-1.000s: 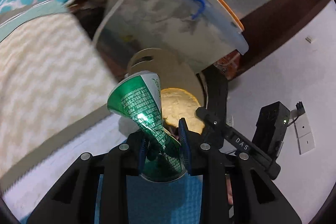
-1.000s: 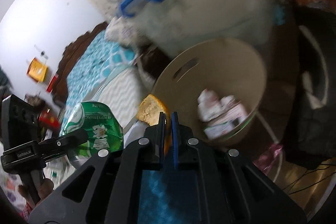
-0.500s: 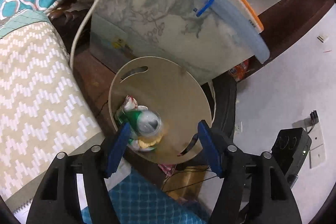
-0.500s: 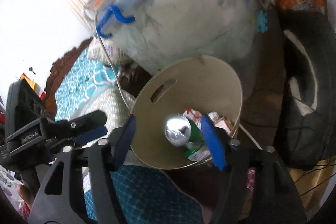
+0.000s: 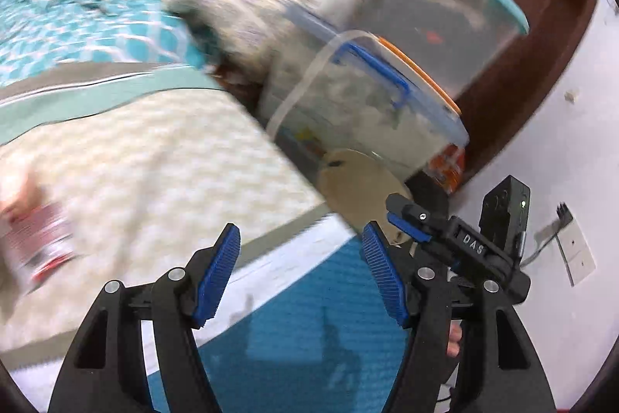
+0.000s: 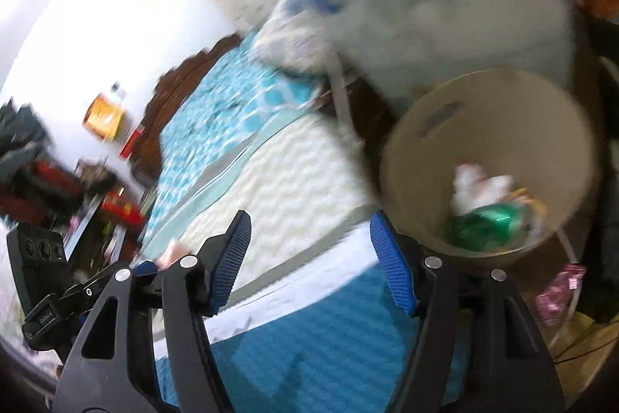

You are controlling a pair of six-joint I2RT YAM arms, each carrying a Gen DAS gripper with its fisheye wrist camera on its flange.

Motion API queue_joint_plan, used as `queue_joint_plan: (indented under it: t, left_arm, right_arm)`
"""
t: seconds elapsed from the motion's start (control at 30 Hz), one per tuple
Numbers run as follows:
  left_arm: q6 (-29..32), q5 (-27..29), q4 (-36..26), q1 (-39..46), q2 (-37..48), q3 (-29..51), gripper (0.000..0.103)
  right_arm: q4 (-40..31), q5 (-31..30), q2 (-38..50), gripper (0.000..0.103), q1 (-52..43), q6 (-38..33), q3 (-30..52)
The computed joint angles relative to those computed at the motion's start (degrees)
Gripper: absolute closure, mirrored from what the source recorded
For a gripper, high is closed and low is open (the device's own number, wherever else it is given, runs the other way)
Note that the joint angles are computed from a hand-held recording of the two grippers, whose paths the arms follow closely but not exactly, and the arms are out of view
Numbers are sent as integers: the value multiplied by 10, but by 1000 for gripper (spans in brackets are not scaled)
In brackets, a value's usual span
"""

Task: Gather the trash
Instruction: 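Move both tools back to the trash pile on the bed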

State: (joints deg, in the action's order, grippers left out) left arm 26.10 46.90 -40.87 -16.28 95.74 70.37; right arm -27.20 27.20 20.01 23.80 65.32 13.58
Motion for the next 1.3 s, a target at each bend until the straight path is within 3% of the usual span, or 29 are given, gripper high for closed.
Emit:
queue_joint_plan:
  t: [0.17,0.27,0.43,0.53,0.67,0.8,0.93,1.1,1.3]
  left_arm:
    - [135,41,-137,178,67,79,41]
    - [190,49,-193,262,116,134,41]
    - [201,63,-275,367,245,288,41]
    - [181,60,-288,398,292,349,41]
    - [159,62,-328,427,359,448,41]
    - [141,70,-345,443,388,499,41]
    - [131,76,-357,453,404,526,41]
    - [136,85,-362,451,398,525,41]
    - [130,89,-366,430,394,529,40]
  right_arm:
    - [247,-50,307,37,38,-42,71]
    - [324,-97,472,38,36,-80,162]
    - [351,-188,708,38,19,-149,383]
    - [336,-268,849,39,-8,-144,543]
    - [291,-334,974,41,-22,-127,702]
    - [227,-377,1040,56,-1,-157,802]
    - [153,-338,1039,60,54,-244,824]
    - [153,-316,990,59,126,-292,744]
    - [224,-271,906,58,157,-257,595]
